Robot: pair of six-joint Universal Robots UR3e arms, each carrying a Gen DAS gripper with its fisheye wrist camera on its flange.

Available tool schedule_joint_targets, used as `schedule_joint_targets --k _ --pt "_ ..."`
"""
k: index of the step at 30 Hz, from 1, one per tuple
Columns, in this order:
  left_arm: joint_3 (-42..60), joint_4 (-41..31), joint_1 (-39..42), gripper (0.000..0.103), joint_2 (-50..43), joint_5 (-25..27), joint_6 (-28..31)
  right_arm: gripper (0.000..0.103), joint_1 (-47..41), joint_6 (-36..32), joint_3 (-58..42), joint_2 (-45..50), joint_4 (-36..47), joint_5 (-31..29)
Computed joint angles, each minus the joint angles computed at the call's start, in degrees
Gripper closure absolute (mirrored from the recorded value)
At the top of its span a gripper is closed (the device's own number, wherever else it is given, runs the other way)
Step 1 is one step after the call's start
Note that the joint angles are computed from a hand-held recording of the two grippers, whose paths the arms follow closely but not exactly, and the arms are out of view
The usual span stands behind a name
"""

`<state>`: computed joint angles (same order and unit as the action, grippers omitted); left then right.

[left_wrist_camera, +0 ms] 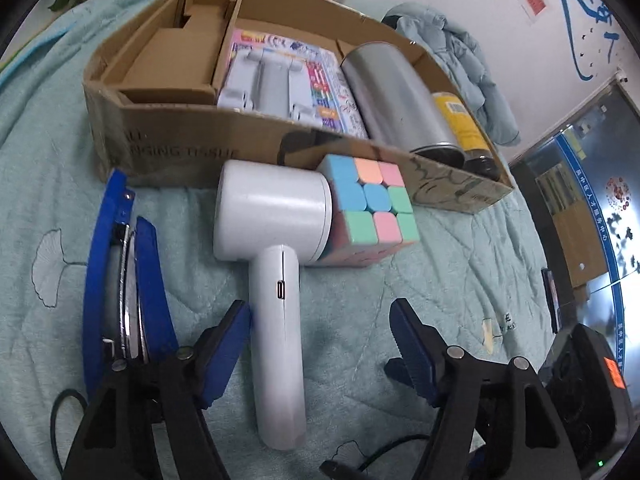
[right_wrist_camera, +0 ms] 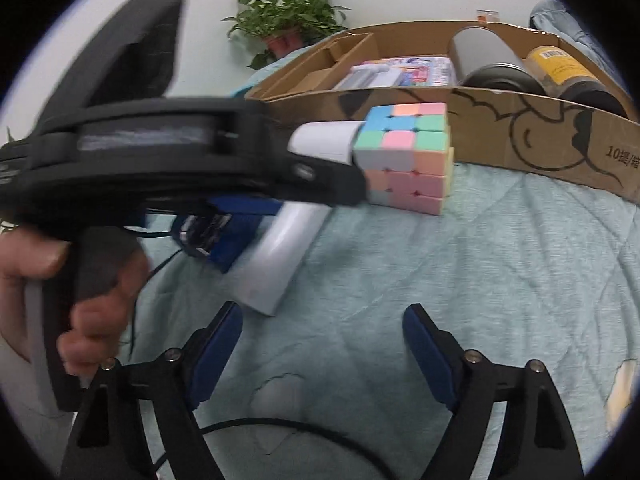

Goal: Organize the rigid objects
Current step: 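Grasp the white hair dryer by its handle with the left gripper, then lift the hair dryer and lower it into the box beside the phone stand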

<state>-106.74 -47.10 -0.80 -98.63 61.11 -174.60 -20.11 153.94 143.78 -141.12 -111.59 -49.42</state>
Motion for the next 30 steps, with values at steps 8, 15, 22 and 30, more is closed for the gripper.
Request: schedule_joint_targets --k 8,15,22,30 --pt "-2.15 -4.49 1.88 0.05 0.77 -5.06 0.87 0.048 6.88 5.32 -0.65 10.76 -13.53 -3.16" --pt "-5.78 0.87 0.38 0.071 0.73 -1.72 -2.13 0.074 15.44 13.89 -3.28 24.98 -29.92 -9.53" --pt "-10.12 1.94 1.94 0.071 6.2 -2.25 -1.13 0.074 15.21 13.84 -1.46 20.8 -29.26 -9.76" --pt "-6.63 -0.91 0.04 0.072 14.55 0.43 -2.08 0.074 14.13 14.54 -2.27 11.2 -26.53 -8.26"
